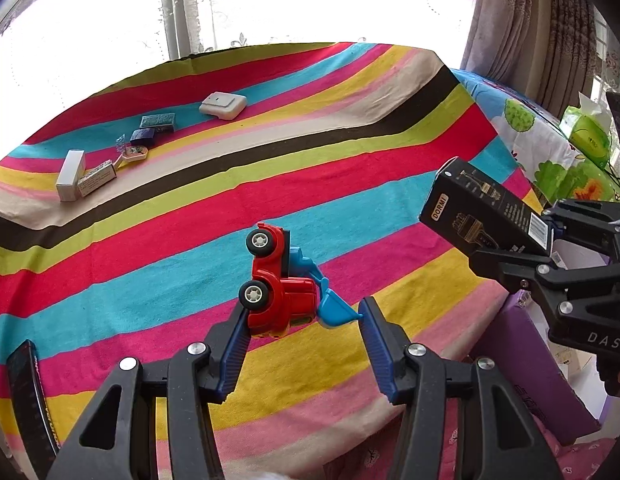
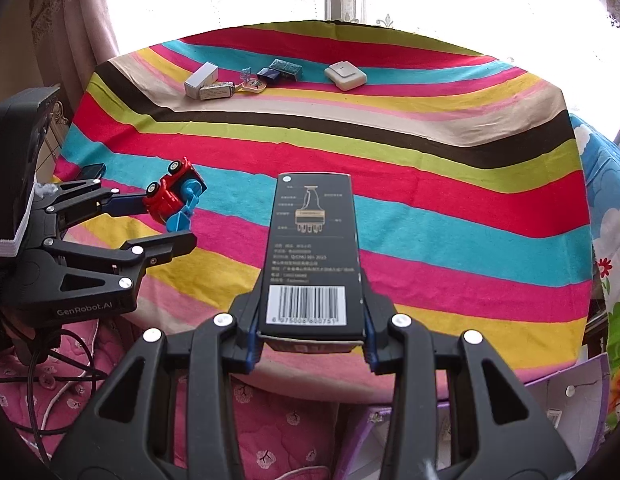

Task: Organize rigid objects
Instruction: 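Carry the red truck and black box toward the purple box, then lower the truck and black box into the purple box and open both tools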

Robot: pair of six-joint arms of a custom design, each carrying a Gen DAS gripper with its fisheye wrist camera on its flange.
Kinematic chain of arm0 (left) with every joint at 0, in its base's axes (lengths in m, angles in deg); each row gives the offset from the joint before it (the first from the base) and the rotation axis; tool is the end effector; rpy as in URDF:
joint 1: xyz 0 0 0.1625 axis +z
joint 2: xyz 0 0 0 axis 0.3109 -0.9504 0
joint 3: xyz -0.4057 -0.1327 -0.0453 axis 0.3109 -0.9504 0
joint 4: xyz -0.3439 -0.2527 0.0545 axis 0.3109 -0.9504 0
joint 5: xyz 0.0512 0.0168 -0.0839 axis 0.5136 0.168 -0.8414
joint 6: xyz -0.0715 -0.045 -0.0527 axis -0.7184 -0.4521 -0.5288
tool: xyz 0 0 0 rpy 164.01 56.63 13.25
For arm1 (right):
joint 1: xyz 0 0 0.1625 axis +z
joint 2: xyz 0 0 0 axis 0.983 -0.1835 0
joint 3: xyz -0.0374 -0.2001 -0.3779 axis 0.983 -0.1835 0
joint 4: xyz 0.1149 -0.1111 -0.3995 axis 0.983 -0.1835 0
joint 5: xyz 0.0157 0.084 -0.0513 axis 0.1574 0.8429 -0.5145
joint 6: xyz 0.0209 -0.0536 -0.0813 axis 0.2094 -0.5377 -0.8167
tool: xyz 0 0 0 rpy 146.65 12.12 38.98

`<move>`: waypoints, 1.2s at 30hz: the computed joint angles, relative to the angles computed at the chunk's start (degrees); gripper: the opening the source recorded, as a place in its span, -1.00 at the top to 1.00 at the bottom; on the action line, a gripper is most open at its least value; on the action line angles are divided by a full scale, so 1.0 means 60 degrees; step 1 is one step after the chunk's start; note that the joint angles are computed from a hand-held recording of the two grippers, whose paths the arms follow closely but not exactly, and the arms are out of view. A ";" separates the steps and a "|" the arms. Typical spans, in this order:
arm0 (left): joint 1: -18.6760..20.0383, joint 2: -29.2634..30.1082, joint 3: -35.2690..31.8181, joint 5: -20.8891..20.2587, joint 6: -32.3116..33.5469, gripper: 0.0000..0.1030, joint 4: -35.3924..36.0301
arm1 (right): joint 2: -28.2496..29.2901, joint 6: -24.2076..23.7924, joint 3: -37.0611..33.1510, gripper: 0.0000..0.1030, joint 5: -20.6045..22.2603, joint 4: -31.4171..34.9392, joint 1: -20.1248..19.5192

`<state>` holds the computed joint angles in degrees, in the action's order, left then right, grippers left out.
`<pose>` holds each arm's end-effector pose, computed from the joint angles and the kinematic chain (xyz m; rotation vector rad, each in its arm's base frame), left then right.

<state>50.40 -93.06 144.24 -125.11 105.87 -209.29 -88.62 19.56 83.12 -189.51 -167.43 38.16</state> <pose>0.0250 -0.4855 0.3079 0.5179 2.2649 -0.7582 0.3721 -0.5228 -0.0729 1.1141 -2.3670 0.5466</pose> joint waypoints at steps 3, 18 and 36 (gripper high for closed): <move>-0.0295 0.0178 0.0032 -0.0062 0.0225 -0.05 0.0112 | -0.0285 -0.0059 0.0418 0.17 -0.0204 -0.0293 -0.0026; -0.1622 0.1161 0.0012 -0.0836 0.0394 -0.05 0.1255 | -0.1724 0.0526 0.2438 0.18 -0.1120 -0.1672 -0.0448; -0.2012 0.2012 0.0087 -0.2637 0.1616 -0.33 0.1211 | -0.3084 0.2361 0.3681 -0.41 -0.3930 -0.2024 -0.1418</move>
